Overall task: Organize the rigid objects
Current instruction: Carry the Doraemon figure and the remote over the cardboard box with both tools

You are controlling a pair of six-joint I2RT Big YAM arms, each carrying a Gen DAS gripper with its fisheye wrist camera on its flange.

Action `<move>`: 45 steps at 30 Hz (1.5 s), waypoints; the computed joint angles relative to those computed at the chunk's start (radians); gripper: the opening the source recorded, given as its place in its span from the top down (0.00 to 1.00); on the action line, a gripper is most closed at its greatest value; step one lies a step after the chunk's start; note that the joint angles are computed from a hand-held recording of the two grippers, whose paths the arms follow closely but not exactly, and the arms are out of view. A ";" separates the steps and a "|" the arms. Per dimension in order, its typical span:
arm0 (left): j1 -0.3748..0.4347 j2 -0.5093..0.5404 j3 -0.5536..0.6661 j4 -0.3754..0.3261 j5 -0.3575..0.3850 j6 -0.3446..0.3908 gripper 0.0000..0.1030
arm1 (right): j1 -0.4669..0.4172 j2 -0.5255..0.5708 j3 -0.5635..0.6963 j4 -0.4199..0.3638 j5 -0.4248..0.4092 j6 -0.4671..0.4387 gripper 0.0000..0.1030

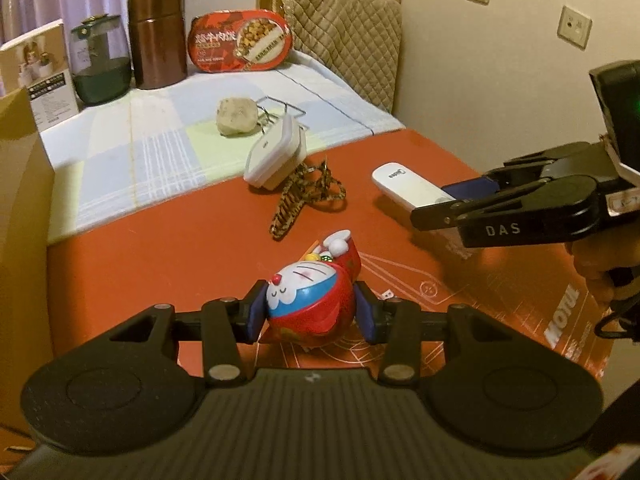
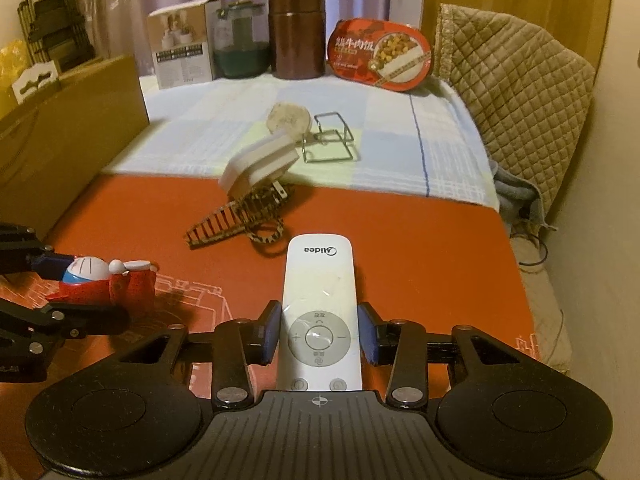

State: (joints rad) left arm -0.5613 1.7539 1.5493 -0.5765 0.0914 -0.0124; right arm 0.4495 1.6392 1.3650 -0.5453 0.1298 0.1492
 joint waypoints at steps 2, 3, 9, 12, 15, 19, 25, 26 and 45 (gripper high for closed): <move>-0.001 -0.017 -0.002 -0.003 -0.012 -0.010 0.61 | 0.007 -0.016 0.006 -0.009 0.005 0.007 0.64; -0.002 -0.029 -0.003 -0.003 -0.019 -0.016 0.61 | 0.011 -0.023 0.010 -0.014 0.007 0.011 0.64; 0.004 -0.090 0.003 -0.032 -0.050 -0.056 0.61 | 0.041 -0.069 0.056 -0.049 0.017 0.044 0.64; 0.011 -0.131 -0.008 -0.046 -0.066 -0.072 0.61 | 0.063 -0.082 0.091 -0.071 0.019 0.062 0.64; 0.022 -0.173 -0.023 -0.060 -0.079 -0.094 0.61 | 0.089 -0.090 0.128 -0.102 0.026 0.082 0.64; 0.043 -0.235 -0.051 -0.078 -0.103 -0.112 0.61 | 0.128 -0.089 0.180 -0.130 0.025 0.101 0.64; 0.099 -0.316 -0.078 -0.104 -0.126 -0.109 0.61 | 0.195 -0.058 0.258 -0.151 0.016 0.104 0.64; 0.110 -0.327 -0.081 -0.109 -0.129 -0.107 0.61 | 0.209 -0.047 0.277 -0.154 0.014 0.103 0.64; 0.395 -0.376 -0.080 -0.162 -0.160 0.007 0.61 | 0.346 0.360 0.846 -0.350 -0.058 0.051 0.64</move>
State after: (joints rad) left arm -0.1665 1.3782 1.4693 -0.7383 -0.0685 -0.0057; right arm 0.7960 1.9996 2.2105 -0.8950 0.0720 0.1998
